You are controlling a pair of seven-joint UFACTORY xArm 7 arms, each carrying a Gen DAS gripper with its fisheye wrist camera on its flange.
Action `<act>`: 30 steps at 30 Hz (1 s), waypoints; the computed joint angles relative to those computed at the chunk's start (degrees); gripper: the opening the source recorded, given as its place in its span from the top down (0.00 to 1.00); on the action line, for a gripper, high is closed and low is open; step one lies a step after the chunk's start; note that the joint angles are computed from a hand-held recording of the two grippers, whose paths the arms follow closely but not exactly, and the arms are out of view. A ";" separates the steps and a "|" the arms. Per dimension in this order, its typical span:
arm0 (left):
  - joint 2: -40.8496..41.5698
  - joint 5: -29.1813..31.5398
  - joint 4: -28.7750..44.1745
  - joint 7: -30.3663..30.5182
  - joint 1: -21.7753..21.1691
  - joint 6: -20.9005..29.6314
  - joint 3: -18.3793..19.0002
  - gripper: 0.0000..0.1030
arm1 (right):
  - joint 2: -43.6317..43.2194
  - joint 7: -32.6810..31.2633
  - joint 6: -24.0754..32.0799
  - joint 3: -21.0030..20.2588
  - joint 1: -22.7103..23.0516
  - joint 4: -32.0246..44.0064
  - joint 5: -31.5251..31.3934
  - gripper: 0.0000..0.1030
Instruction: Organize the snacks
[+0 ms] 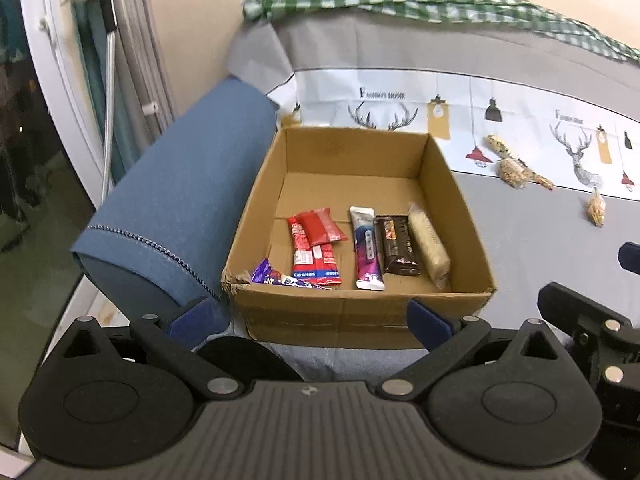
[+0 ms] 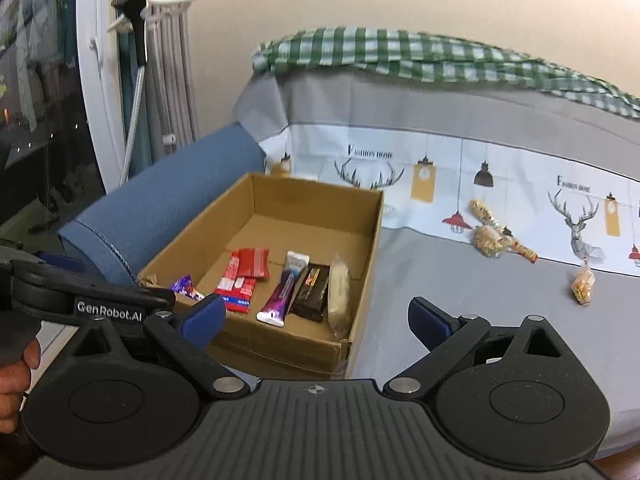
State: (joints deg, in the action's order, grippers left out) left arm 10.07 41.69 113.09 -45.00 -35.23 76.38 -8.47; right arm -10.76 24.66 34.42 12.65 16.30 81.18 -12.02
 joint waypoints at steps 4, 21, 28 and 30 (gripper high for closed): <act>-0.81 1.71 -0.48 -0.62 -1.12 0.56 -0.70 0.00 | -3.13 0.65 -1.91 0.08 -0.24 -3.08 0.23 0.05; -1.88 4.23 -1.11 -0.76 -1.89 1.17 -1.78 0.00 | -7.05 -0.41 -5.84 1.34 -1.55 -6.96 1.95 0.03; -1.60 4.00 -0.65 -0.26 -1.88 1.39 -1.73 0.00 | -7.15 -1.23 -5.74 1.06 -1.43 -7.05 2.76 0.03; -1.41 3.88 -0.34 -0.12 -1.97 1.60 -1.72 0.00 | -7.07 -1.41 -5.57 1.06 -1.36 -6.94 3.04 0.03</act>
State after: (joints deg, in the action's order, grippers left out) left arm 8.66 45.58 112.74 -45.12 -37.20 77.98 -10.19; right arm -17.82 23.25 28.85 13.71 14.93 74.24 -8.99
